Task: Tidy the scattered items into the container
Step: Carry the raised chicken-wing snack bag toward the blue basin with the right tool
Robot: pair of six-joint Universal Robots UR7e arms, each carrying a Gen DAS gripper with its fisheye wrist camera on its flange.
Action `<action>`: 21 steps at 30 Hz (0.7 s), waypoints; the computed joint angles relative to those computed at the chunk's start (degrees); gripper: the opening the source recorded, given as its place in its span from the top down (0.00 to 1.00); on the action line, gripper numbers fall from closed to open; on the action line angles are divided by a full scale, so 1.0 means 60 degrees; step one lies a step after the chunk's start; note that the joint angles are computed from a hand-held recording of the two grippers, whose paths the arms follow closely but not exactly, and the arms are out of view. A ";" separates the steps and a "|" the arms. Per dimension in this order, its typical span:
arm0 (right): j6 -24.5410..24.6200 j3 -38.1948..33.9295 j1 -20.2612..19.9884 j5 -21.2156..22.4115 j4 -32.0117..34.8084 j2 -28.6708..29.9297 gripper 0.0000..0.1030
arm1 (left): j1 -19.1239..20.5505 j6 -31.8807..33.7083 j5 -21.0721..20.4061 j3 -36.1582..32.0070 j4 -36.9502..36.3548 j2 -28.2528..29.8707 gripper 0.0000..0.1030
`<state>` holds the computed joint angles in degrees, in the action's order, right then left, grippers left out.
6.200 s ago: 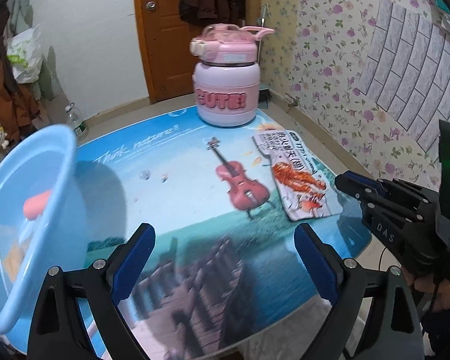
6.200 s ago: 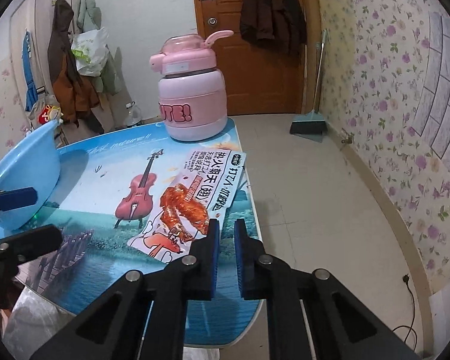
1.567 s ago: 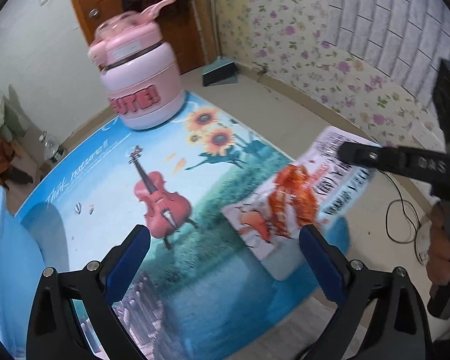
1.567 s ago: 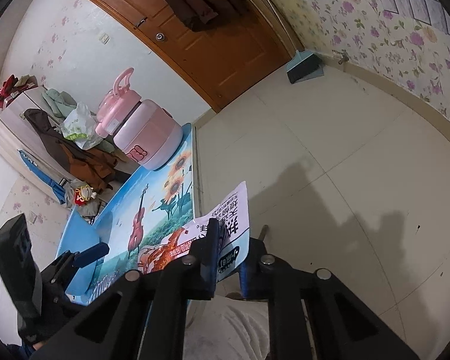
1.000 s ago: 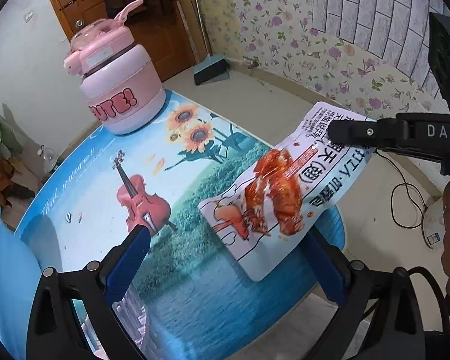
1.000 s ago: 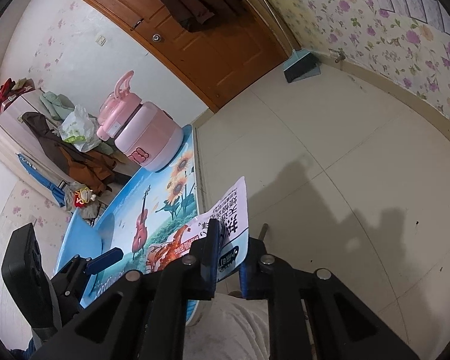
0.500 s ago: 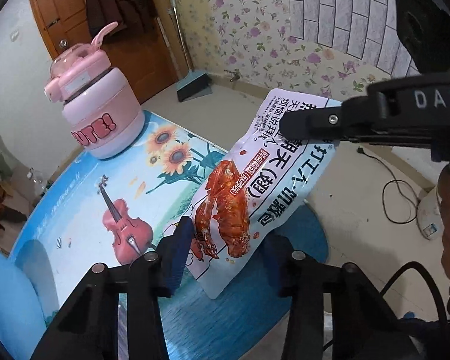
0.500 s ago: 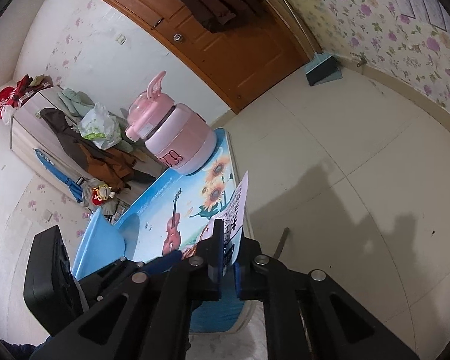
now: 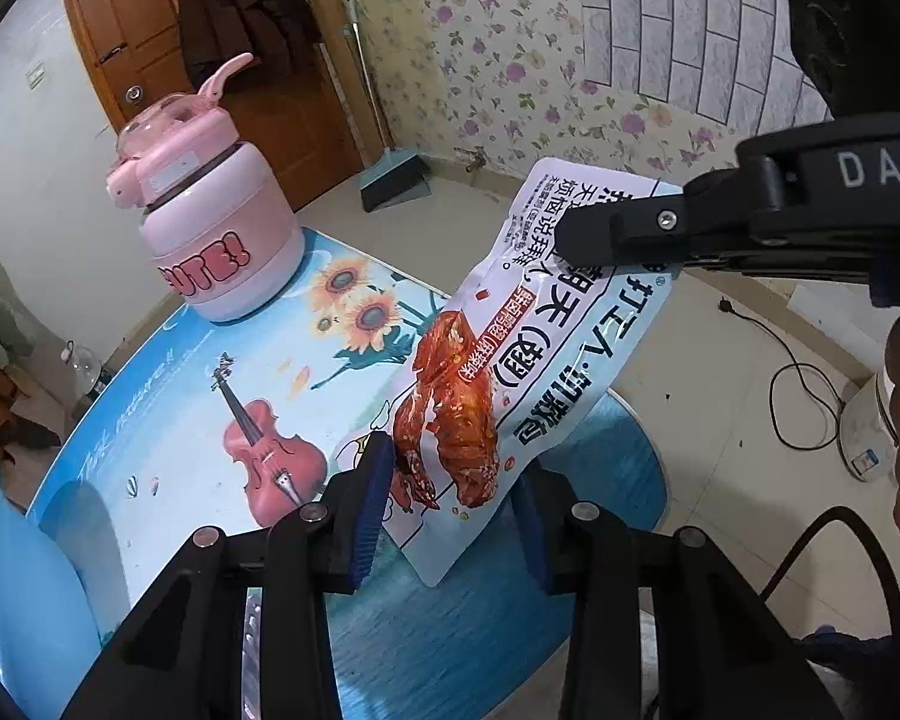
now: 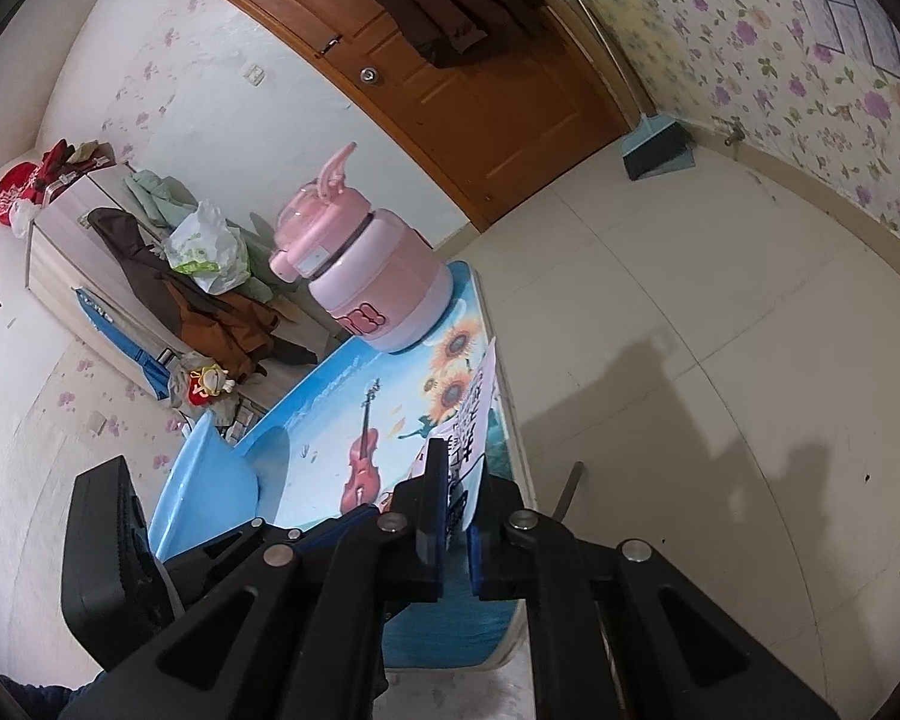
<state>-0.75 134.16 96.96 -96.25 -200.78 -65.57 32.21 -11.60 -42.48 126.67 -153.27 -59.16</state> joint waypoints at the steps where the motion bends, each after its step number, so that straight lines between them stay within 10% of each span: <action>1: -0.0022 -0.0002 0.0026 0.0000 0.0010 -0.0023 0.95 | 0.0021 0.0006 -0.0003 0.0001 -0.0032 -0.0022 0.64; 21: -0.0088 -0.0173 0.1601 -0.0833 0.0196 -0.0392 0.94 | -0.0847 -0.0738 0.0693 0.0798 0.0262 -0.1673 0.64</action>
